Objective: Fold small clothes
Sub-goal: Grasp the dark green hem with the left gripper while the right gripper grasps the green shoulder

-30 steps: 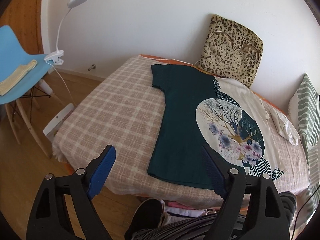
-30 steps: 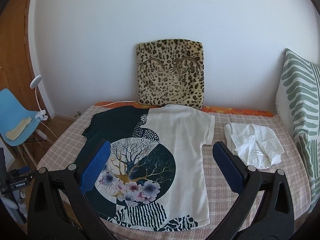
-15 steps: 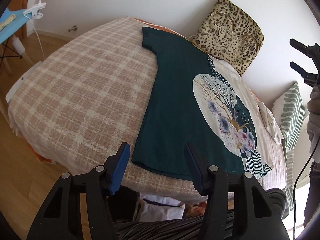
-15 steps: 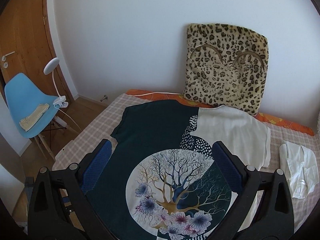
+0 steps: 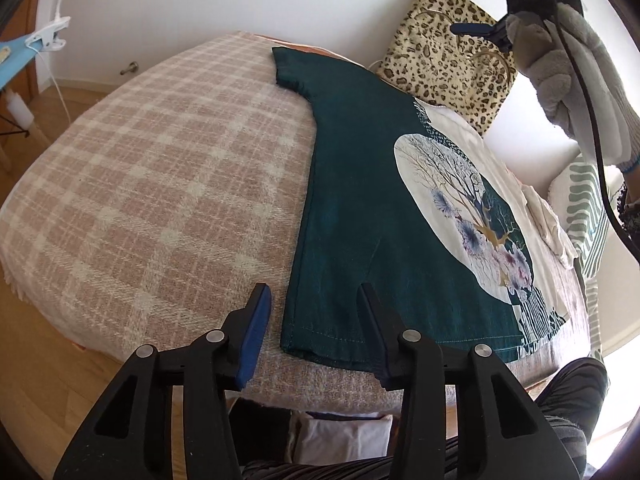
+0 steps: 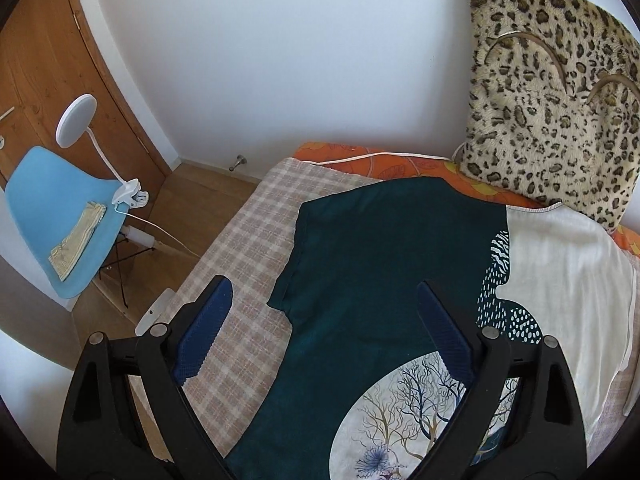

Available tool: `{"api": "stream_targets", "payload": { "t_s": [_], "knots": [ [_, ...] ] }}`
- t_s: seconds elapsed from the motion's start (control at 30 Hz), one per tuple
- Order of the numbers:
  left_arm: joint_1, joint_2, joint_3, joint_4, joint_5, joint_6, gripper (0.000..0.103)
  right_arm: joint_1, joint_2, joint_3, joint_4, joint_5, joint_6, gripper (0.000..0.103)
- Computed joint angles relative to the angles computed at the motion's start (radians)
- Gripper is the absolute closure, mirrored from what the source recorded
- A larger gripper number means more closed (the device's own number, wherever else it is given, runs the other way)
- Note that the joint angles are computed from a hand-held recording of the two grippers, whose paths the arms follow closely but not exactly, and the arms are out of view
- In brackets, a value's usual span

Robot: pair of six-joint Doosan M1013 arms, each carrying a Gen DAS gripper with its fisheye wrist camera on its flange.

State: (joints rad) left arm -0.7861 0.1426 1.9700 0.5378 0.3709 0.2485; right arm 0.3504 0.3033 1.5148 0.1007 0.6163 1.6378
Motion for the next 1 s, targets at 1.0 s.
{"api": "stream_targets", "payload": {
  "t_s": [1.0],
  "knots": [
    [0.053, 0.0, 0.09, 0.579, -0.311, -0.634, 0.095, 0.081, 0.491, -0.532, -0.266, 0.328, 0.179, 0.023]
  ]
}}
